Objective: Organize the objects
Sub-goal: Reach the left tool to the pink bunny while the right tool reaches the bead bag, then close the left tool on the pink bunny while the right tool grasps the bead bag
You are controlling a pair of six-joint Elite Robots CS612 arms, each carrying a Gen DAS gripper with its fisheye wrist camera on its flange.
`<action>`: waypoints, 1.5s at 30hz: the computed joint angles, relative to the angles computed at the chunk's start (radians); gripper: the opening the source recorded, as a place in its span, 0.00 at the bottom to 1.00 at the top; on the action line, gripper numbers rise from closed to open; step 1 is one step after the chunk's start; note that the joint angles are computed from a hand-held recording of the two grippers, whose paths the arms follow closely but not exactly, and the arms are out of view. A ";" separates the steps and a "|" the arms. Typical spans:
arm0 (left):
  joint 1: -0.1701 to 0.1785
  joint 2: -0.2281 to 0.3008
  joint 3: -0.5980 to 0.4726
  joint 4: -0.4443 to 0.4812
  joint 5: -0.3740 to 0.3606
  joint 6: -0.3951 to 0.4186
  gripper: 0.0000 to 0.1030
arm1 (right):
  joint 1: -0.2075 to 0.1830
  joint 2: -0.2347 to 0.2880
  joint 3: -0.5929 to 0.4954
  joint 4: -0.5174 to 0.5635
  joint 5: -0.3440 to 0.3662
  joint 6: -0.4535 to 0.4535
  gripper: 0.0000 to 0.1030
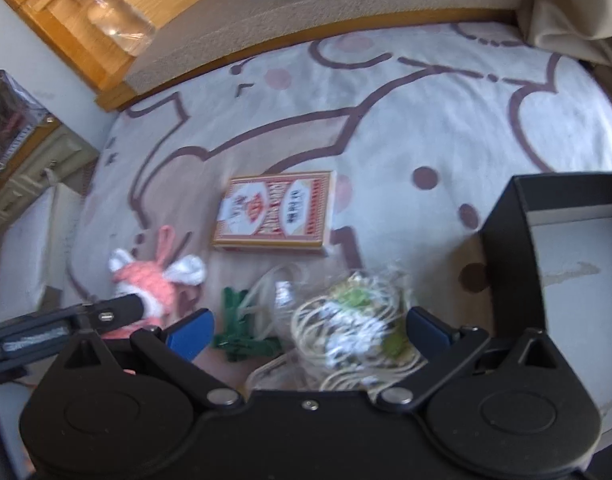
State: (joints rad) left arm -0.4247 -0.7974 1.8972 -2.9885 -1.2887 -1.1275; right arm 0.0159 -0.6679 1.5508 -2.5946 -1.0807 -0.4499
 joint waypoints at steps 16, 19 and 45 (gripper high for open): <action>0.002 -0.002 0.019 0.005 -0.037 0.010 0.46 | 0.001 -0.059 0.042 0.104 0.050 -0.149 0.98; 0.005 -0.010 0.035 0.004 -0.030 -0.010 0.46 | 0.001 -0.058 0.045 0.044 -0.007 -0.165 0.86; 0.000 -0.046 0.082 0.070 0.033 -0.058 0.46 | 0.019 -0.047 0.065 -0.108 -0.196 -0.244 0.09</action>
State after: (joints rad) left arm -0.4246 -0.8439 1.9789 -2.9187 -1.2561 -1.1854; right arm 0.0350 -0.7145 1.6163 -2.7028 -1.2765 -0.6938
